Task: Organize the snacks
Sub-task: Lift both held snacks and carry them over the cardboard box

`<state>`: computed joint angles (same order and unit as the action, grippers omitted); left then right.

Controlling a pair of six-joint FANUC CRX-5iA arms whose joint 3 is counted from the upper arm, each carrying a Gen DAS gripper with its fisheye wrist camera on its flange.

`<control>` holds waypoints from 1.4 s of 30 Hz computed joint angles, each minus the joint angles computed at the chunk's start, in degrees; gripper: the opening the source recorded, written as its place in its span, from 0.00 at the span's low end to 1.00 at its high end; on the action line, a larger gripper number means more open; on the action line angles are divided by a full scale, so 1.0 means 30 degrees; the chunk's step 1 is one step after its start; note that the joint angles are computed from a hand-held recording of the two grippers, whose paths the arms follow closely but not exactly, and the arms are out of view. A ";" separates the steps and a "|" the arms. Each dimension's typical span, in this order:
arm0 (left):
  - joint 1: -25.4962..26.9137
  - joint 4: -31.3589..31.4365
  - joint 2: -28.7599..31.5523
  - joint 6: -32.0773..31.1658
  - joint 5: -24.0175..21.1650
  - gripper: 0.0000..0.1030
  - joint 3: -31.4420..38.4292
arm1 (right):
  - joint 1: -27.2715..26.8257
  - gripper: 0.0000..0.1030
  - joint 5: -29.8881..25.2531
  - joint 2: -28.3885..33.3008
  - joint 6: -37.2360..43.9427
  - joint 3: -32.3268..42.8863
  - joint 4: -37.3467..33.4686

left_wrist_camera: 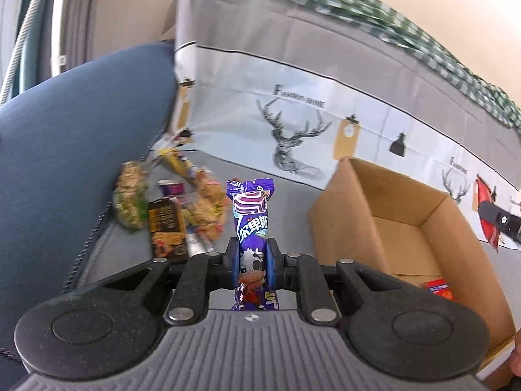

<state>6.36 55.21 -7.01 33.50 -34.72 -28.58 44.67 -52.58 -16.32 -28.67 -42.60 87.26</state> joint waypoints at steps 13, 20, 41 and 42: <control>-0.5964 1.0070 -0.0582 -0.8449 0.3046 0.16 -0.2180 | -0.0216 0.43 -0.1618 -0.1922 0.0271 -0.1659 0.0016; -0.8453 1.2425 0.0252 -1.0732 0.4289 0.16 -0.1753 | -0.0020 0.43 -0.2490 -0.2369 0.0898 -0.1996 -0.0811; -0.8094 1.2780 0.0341 -1.1187 0.2683 0.16 -0.1873 | 0.0155 0.43 -0.2880 -0.1715 0.1921 -0.1752 -0.0962; -0.8083 1.2781 0.0336 -1.1186 0.2646 0.16 -0.1879 | 0.0140 0.43 -0.2868 -0.1744 0.1934 -0.1760 -0.0978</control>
